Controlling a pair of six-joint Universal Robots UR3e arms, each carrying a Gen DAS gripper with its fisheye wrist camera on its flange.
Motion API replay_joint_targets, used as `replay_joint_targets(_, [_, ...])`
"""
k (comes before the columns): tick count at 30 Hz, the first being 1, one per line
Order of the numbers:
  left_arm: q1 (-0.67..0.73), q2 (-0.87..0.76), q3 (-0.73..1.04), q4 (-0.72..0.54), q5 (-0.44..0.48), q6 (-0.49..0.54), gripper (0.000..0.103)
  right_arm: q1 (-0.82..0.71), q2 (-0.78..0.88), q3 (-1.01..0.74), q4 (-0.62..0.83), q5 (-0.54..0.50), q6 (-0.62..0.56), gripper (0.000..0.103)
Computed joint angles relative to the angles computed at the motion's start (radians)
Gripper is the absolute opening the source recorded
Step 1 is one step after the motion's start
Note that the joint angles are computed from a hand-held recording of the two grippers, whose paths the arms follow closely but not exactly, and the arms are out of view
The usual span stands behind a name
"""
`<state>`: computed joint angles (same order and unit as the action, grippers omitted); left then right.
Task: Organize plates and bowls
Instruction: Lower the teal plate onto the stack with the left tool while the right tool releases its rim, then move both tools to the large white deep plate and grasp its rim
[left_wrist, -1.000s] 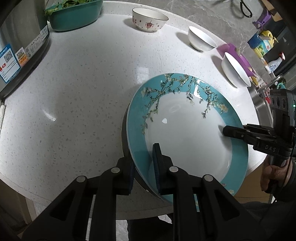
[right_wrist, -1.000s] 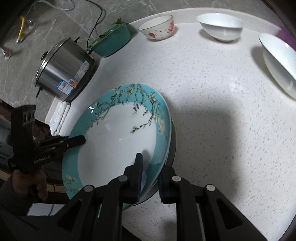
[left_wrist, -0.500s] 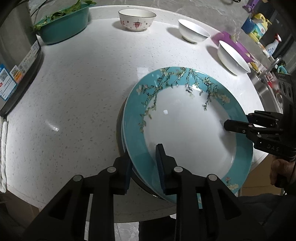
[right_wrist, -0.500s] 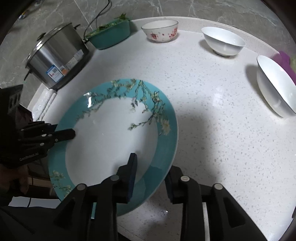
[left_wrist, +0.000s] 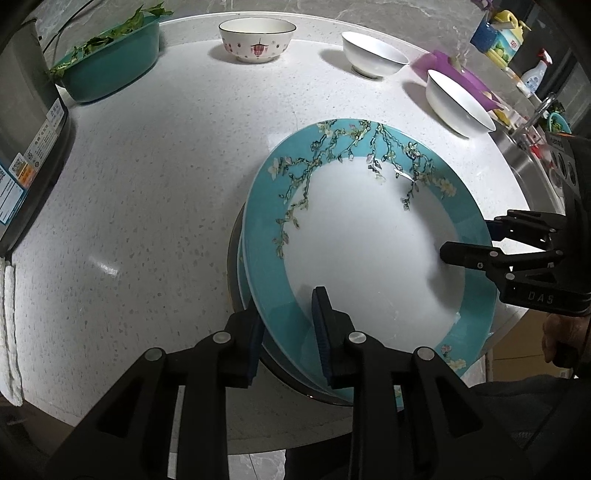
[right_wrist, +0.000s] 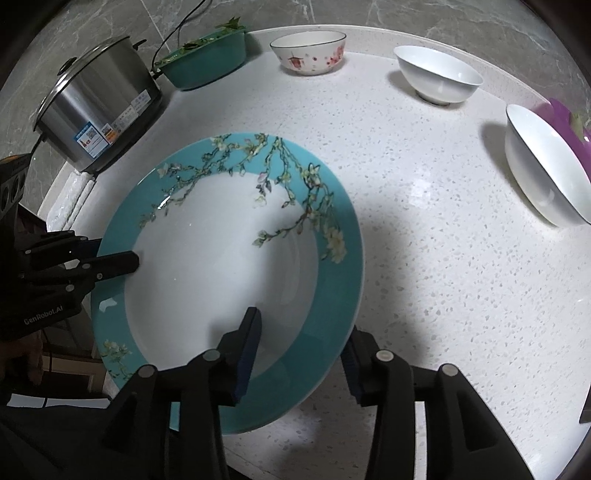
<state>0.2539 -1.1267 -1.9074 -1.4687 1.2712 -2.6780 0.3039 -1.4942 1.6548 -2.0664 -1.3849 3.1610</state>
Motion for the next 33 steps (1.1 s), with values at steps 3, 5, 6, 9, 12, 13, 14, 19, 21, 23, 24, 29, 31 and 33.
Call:
replay_joint_targets(3, [0.021,0.010,0.000,-0.026,-0.020,0.024,0.025,-0.002,-0.006,0.007,-0.005,0.005,0.012,0.057])
replay_joint_targets(5, [0.041,0.022,-0.004,-0.046,-0.047,0.045,0.030,0.002,-0.008,0.010,-0.011,0.000,0.022,0.065])
replay_joint_targets(6, [0.054,0.028,-0.005,-0.059,-0.062,0.062,0.036,0.003,-0.009,0.011,-0.013,-0.002,0.026,0.066])
replay_joint_targets(9, [0.032,0.031,0.002,-0.052,-0.052,0.065,0.072,0.008,-0.009,0.010,-0.013,-0.011,0.044,0.066])
replay_joint_targets(12, [0.058,0.045,0.009,-0.074,-0.052,0.086,0.089,0.009,-0.011,0.010,-0.015,-0.013,0.059,0.067])
replay_joint_targets(13, [0.074,0.053,0.012,-0.090,-0.054,0.094,0.089,0.007,-0.014,0.012,-0.016,-0.013,0.065,0.068])
replay_joint_targets(14, [0.091,0.056,0.020,-0.112,-0.055,0.105,0.089,0.005,-0.018,0.015,-0.018,-0.012,0.071,0.068])
replay_joint_targets(19, [0.246,0.071,0.145,-0.329,-0.128,0.175,0.089,-0.080,-0.125,0.076,-0.005,0.056,0.100,0.082])
replay_joint_targets(21, [0.262,0.021,0.220,-0.359,-0.181,0.148,0.094,-0.168,-0.213,0.121,0.005,0.120,0.099,0.086])
replay_joint_targets(23, [0.209,-0.077,0.327,-0.345,-0.237,0.094,0.094,-0.305,-0.316,0.166,0.042,0.203,0.079,0.086])
replay_joint_targets(24, [0.175,-0.131,0.386,-0.344,-0.264,0.081,0.094,-0.389,-0.367,0.182,0.079,0.249,0.059,0.087])
replay_joint_targets(29, [-0.091,-0.477,0.760,-0.247,-0.295,-0.082,0.095,-0.883,-0.519,0.149,0.392,0.447,-0.150,0.090])
replay_joint_targets(31, [-0.191,-0.648,0.970,-0.240,-0.286,-0.170,0.095,-1.039,-0.503,0.093,0.491,0.478,-0.238,0.090])
replay_joint_targets(33, [-0.281,-0.817,1.179,-0.245,-0.249,-0.251,0.096,-1.118,-0.433,0.028,0.533,0.485,-0.296,0.091])
